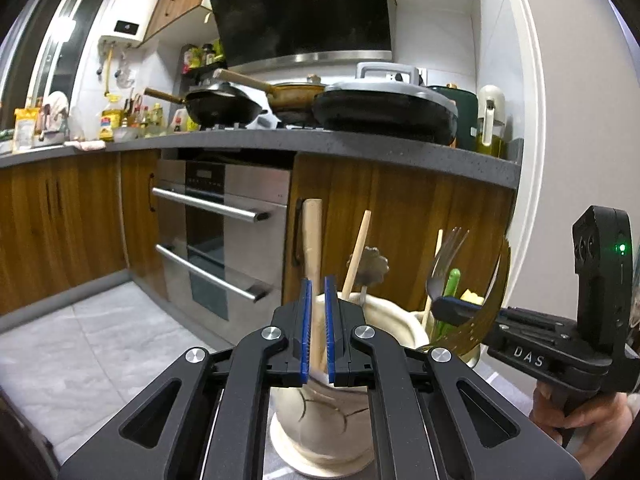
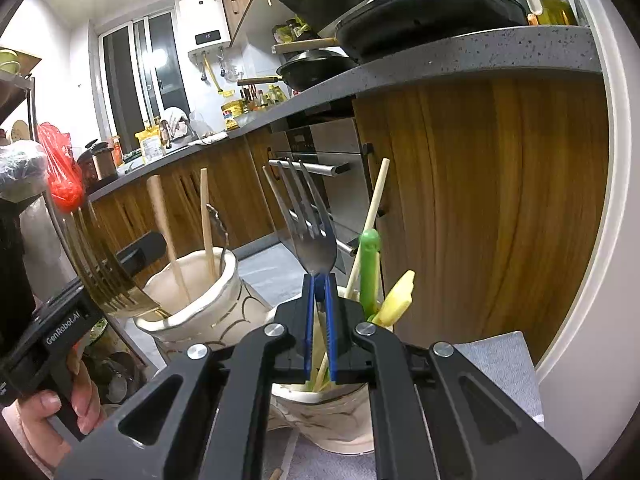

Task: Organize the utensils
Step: 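Lift the chopstick into the tall cup while the right tool drops the silver fork into the short cup, then open both tools and withdraw them back over the cloth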

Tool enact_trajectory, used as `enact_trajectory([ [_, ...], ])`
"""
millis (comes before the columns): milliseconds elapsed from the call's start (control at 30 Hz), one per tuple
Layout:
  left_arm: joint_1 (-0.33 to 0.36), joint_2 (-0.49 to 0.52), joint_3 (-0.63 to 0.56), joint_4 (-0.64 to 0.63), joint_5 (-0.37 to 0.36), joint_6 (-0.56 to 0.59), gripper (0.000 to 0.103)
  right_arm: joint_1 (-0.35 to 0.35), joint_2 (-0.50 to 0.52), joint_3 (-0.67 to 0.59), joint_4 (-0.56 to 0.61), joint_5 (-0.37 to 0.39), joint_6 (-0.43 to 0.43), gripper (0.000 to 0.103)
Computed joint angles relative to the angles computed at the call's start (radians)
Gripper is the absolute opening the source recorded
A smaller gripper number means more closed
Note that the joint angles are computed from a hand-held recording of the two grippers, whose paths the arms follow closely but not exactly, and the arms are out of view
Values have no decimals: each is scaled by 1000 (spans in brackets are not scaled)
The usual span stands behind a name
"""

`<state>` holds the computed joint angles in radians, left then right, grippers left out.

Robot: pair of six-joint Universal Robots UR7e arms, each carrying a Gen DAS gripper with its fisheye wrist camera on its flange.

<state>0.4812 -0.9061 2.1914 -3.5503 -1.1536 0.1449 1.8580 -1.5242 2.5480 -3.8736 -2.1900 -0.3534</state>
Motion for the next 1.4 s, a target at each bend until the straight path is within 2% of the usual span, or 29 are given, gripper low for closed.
enact_trajectory([
  [133, -5, 5, 7, -15, 15, 9, 8, 0, 7, -20, 13, 5, 2, 5],
  [233, -10, 4, 14, -24, 25, 9, 9, 9, 21, -20, -31, -2, -29, 7],
  [300, -13, 1, 20, -34, 30, 10, 14, 14, 28, -15, -61, -3, -47, 7],
  [333, -15, -1, 28, -46, 34, 11, 21, 19, 33, -16, -72, -8, -54, 9],
  [367, -18, -6, 38, -58, 35, 8, 29, 20, 32, -14, -74, -8, -57, 11],
  [433, -19, -21, 58, -66, 30, -3, 38, 23, 34, -12, -80, -12, -58, 22],
  [567, -25, -48, 90, -62, 35, -21, 45, 38, 41, -12, -95, -36, -65, 23],
  [633, -35, -61, 110, -67, 52, -28, 50, 50, 42, -7, -107, -49, -62, 36],
  [800, -59, -86, 167, -91, 88, -51, 63, 97, 42, 8, -123, -111, -41, 48],
  [933, -75, -111, 211, -86, 105, -85, 76, 140, 50, 28, -143, -165, -35, 64],
  [1000, -83, -123, 228, -78, 114, -94, 77, 163, 54, 43, -154, -198, -27, 68],
  [1267, -109, -198, 312, -23, 134, -154, 87, 214, 13, 130, -67, -277, 88, 75],
  [1400, -118, -239, 349, 20, 138, -190, 89, 220, -44, 178, 102, -270, 221, 75],
])
